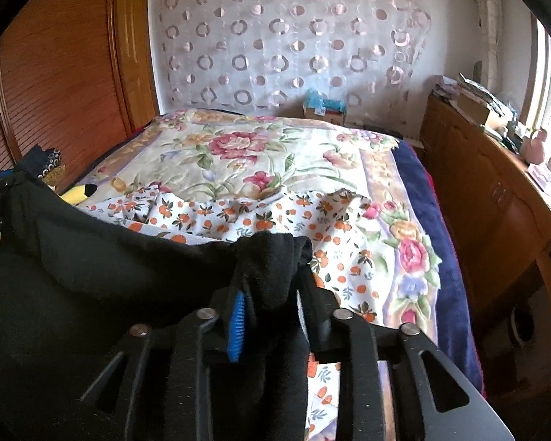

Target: Fold small clothes

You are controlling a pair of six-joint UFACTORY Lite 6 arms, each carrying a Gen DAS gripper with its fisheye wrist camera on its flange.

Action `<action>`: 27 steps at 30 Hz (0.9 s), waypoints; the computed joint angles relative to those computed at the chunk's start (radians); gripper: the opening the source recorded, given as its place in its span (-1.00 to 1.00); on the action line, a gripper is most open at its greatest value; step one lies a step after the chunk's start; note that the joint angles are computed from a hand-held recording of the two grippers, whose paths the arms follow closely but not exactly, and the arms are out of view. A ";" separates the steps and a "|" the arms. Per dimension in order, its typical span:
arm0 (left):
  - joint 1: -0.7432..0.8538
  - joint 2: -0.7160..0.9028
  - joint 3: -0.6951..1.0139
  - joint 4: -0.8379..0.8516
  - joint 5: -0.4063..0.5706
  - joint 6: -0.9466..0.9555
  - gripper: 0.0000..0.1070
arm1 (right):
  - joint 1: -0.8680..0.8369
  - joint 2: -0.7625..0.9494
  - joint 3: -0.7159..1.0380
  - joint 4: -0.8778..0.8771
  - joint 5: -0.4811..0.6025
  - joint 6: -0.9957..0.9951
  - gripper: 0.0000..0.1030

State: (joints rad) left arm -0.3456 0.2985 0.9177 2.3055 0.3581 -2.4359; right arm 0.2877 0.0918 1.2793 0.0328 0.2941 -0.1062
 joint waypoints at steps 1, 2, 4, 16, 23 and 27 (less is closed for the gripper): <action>-0.004 -0.017 -0.019 0.019 0.005 -0.024 -0.21 | 0.009 -0.015 -0.004 -0.051 0.006 0.057 -0.21; -0.008 -0.033 -0.036 0.031 0.008 -0.041 -0.15 | 0.018 -0.022 -0.010 -0.089 0.003 0.104 -0.11; -0.009 -0.059 -0.063 0.072 -0.001 -0.083 -0.05 | 0.024 -0.041 -0.020 -0.137 0.009 0.168 0.01; -0.111 -0.220 -0.334 0.188 0.062 -0.284 0.45 | 0.114 -0.369 -0.348 -0.244 0.043 0.329 0.02; -0.184 -0.210 -0.439 0.214 0.095 -0.376 0.45 | 0.152 -0.567 -0.498 -0.230 0.169 0.370 0.02; -0.220 -0.179 -0.462 0.193 0.102 -0.387 0.45 | 0.113 -0.641 -0.548 -0.134 0.225 0.301 0.02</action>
